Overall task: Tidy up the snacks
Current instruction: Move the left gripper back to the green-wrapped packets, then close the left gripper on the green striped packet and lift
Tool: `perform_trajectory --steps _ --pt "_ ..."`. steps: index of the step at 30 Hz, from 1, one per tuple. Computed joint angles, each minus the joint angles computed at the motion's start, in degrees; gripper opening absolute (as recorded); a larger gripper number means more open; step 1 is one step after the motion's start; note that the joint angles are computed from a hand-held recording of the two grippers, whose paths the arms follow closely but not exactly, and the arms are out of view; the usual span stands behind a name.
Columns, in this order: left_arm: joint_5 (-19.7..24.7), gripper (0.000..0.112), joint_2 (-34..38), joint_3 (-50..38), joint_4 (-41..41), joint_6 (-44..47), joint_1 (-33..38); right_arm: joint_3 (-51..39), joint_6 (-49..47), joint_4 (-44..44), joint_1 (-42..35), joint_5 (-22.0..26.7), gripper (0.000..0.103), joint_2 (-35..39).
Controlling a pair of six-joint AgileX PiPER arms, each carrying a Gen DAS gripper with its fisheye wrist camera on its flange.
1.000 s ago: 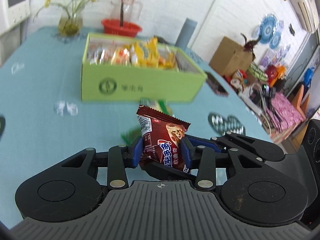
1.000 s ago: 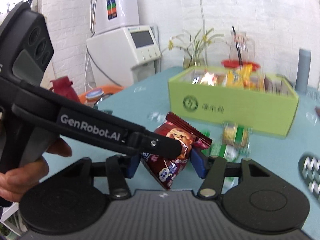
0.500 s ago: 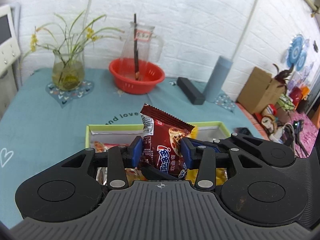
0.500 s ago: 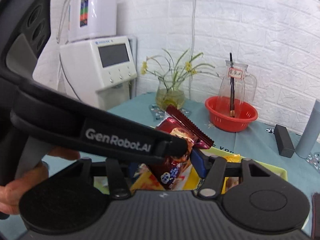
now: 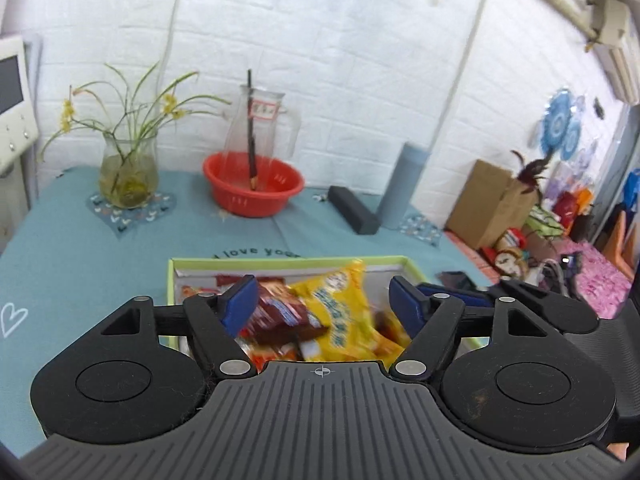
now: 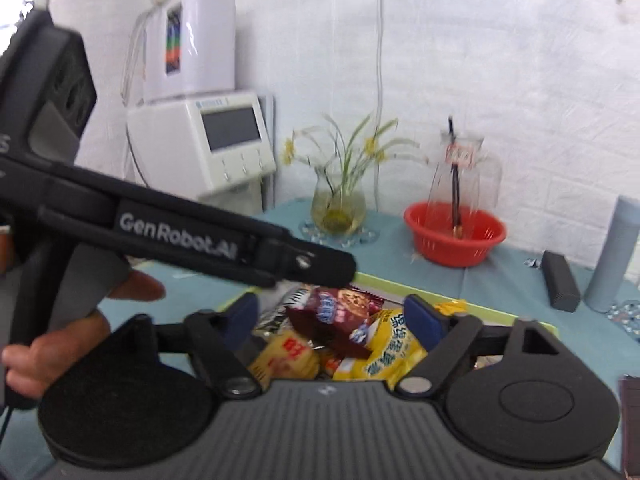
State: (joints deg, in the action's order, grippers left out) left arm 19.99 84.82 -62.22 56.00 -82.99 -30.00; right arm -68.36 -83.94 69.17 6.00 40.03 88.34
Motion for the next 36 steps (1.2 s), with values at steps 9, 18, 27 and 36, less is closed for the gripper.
perform_trajectory --steps 9,18,27,36 --pt "5.23 0.051 -3.89 16.97 9.49 -26.55 -15.24 26.85 -3.77 -3.5 -9.94 4.82 0.093 -14.23" --pt "8.46 0.039 5.43 10.5 -0.02 -17.18 -16.23 28.31 -1.2 -5.21 -5.14 -5.11 0.093 -11.8" --pt "17.89 0.023 7.59 8.56 -4.9 -12.56 -16.57 26.05 -0.11 -5.26 -14.68 -0.1 0.093 -9.27" --pt "4.68 0.031 5.51 5.66 -10.85 -6.63 -17.86 27.93 -1.2 -6.19 -17.28 5.52 0.083 -12.31"
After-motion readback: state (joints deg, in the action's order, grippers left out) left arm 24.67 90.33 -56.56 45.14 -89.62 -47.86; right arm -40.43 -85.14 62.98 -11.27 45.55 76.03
